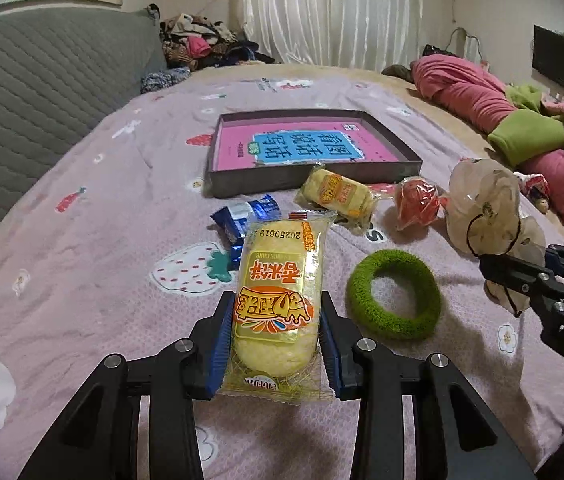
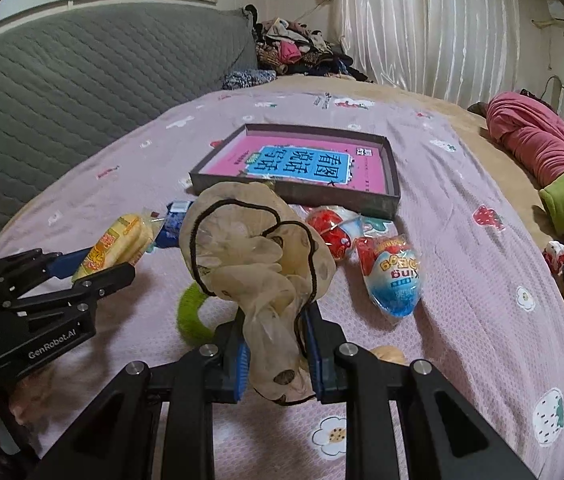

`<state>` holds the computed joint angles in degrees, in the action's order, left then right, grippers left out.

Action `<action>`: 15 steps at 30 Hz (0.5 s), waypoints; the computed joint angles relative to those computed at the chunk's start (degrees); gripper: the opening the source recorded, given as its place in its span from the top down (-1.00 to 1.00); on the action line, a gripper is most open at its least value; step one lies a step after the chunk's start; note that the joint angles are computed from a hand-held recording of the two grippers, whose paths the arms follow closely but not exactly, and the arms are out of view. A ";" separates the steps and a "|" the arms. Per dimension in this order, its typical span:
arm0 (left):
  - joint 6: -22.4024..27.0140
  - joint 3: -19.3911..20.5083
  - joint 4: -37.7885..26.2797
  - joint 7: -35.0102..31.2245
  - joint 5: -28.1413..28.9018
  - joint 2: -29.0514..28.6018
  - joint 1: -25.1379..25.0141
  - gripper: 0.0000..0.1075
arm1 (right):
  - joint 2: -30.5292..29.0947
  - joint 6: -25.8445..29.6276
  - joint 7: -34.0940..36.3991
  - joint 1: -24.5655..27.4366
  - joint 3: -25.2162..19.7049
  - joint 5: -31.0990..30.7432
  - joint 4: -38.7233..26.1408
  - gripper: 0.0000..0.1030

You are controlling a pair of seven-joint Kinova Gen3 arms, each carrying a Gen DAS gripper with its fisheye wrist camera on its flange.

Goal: Organize objects
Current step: 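Lift and carry the bread roll and scrunchie over the dark tray with both tools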

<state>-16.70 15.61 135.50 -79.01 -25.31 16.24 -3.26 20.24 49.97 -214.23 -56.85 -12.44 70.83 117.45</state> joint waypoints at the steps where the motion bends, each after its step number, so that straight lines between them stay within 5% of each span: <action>1: 0.08 -0.12 0.22 0.04 0.26 -0.47 0.03 0.25 | -0.19 0.13 -0.34 -0.17 -0.04 0.12 0.07 0.53; 9: 0.30 2.91 1.89 8.46 -7.43 -4.27 -5.46 0.25 | -1.94 3.46 -3.21 -2.06 -1.40 1.28 0.50 0.53; 15: 0.52 0.69 2.96 12.97 -11.19 -7.38 -4.65 0.25 | -3.45 6.92 -5.32 -3.55 -3.04 1.92 0.69 0.53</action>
<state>-16.18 16.30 138.46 -66.04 -36.49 8.86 -7.91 16.79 56.89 -219.55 -60.40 -15.47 72.75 118.15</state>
